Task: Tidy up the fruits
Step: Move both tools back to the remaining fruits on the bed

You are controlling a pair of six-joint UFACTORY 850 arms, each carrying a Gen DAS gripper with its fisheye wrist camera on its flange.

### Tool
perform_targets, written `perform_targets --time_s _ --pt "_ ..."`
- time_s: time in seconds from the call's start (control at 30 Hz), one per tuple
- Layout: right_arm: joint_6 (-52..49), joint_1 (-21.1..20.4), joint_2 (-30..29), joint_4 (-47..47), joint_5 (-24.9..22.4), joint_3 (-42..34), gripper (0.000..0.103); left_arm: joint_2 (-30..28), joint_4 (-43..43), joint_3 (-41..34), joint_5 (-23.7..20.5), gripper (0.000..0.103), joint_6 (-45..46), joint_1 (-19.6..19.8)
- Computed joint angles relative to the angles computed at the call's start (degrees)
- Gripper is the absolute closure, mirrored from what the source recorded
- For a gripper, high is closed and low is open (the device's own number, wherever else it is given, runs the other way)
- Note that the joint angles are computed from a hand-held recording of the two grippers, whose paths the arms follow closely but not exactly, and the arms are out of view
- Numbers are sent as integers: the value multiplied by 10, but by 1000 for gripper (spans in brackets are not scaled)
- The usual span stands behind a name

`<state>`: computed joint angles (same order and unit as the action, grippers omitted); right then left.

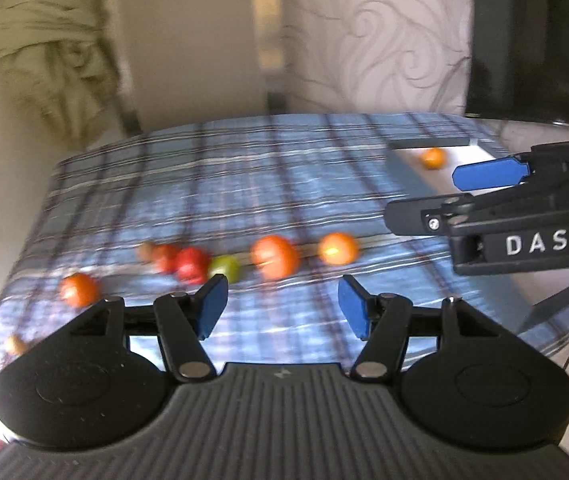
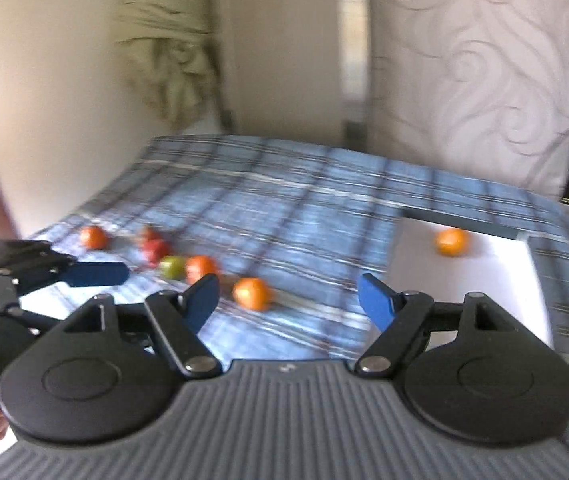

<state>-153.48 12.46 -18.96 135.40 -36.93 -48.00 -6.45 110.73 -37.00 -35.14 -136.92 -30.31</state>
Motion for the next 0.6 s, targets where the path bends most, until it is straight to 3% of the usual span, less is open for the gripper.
perform_targets --time_s 0.2,0.3,0.6 --pt "93 38 -18 -85 1 -27 43 43 -62 55 -42 36 32 24" --pt "111 62 -27 -107 4 -39 46 67 -85 85 -58 36 38 48" --pt "147 140 -62 -157 25 -93 52 106 -62 141 -61 36 29 167"
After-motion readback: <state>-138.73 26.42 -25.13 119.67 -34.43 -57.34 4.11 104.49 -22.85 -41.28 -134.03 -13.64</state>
